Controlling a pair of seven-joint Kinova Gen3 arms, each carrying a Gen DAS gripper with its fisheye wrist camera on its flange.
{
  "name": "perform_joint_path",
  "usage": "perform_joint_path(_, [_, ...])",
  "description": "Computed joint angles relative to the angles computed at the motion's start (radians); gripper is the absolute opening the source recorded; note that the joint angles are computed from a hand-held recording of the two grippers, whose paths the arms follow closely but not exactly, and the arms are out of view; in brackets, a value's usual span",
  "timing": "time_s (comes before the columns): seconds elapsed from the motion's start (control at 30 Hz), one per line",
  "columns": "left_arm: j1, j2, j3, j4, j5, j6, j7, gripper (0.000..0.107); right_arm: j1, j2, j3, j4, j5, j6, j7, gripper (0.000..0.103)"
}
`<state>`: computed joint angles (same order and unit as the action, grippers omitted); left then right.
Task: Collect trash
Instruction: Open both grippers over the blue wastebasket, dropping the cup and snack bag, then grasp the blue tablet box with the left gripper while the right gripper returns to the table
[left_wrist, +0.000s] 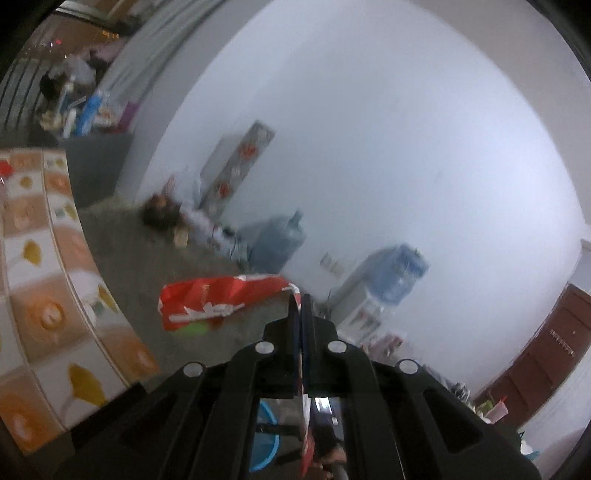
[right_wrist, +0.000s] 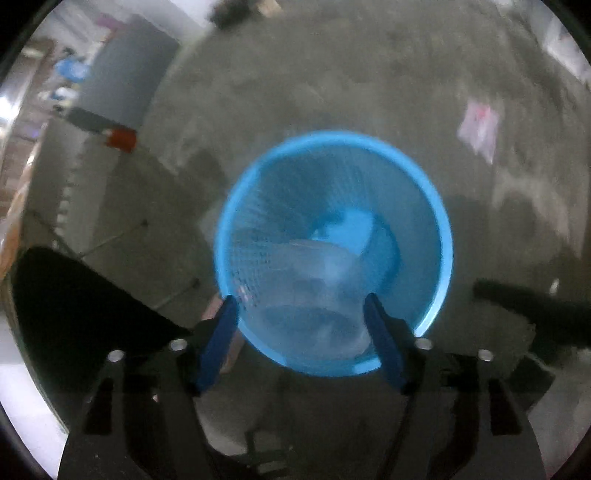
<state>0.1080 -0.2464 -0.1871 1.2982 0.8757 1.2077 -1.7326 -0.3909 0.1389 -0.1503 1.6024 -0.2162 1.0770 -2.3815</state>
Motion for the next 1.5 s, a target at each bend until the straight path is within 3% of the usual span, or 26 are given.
perform_joint_path(0.17, [0.011,0.045,0.067,0.03,-0.02,-0.011,0.043,0.001,0.077,-0.062,-0.009,0.087,-0.095,-0.092,-0.013,0.075])
perform_joint_path(0.27, [0.011,0.075,0.108,0.028,-0.04,-0.005,0.069,0.001,0.059,-0.111,0.02,0.129,-0.084,-0.144,-0.117,0.075])
perform_joint_path(0.37, [0.018,0.1,0.168,0.016,-0.101,-0.019,0.097,0.001,0.004,-0.141,0.055,0.135,0.018,-0.151,-0.239,0.075])
perform_joint_path(0.57, [0.069,0.191,0.244,-0.005,-0.208,-0.052,0.124,0.001,0.192,-0.18,-0.184,0.08,0.262,-0.062,-0.434,0.075])
perform_joint_path(0.63, [0.076,0.232,0.298,-0.01,-0.29,-0.063,0.174,0.001,0.197,-0.185,-0.223,0.064,0.344,-0.039,-0.483,0.075])
perform_joint_path(0.7, [0.094,0.271,0.318,0.002,-0.325,-0.088,0.195,0.001,0.144,-0.165,-0.205,0.046,0.412,-0.023,-0.517,0.075])
perform_joint_path(0.73, [0.101,0.287,0.326,0.015,-0.333,-0.103,0.2,0.003,0.112,-0.161,-0.182,0.052,0.424,-0.033,-0.521,0.075])
perform_joint_path(0.8, [0.11,0.331,0.336,0.003,-0.345,-0.089,0.22,0.039,0.099,-0.162,-0.154,0.084,0.405,-0.092,-0.5,0.075])
perform_joint_path(0.83, [0.129,0.365,0.329,-0.015,-0.362,-0.057,0.254,0.074,0.096,-0.161,-0.141,0.091,0.384,-0.111,-0.476,0.075])
perform_joint_path(0.87, [0.129,0.381,0.33,-0.019,-0.362,-0.041,0.278,0.078,0.101,-0.166,-0.134,0.098,0.372,-0.115,-0.455,0.075])
perform_joint_path(0.97, [0.084,0.381,0.361,0.011,-0.325,-0.043,0.275,0.079,0.115,-0.151,-0.137,0.076,0.35,-0.093,-0.407,0.075])
perform_joint_path(1.27, [0.094,0.285,0.327,0.025,-0.401,-0.078,0.278,0.079,0.099,-0.135,-0.18,0.025,0.41,-0.03,-0.397,0.075])
perform_joint_path(1.33, [0.086,0.241,0.316,0.031,-0.407,-0.097,0.248,0.079,0.098,-0.133,-0.216,0.021,0.476,-0.013,-0.449,0.075])
perform_joint_path(1.5, [0.058,0.13,0.25,0.031,-0.374,-0.143,0.124,0.079,-0.027,-0.14,-0.216,-0.004,0.676,0.062,-0.556,0.075])
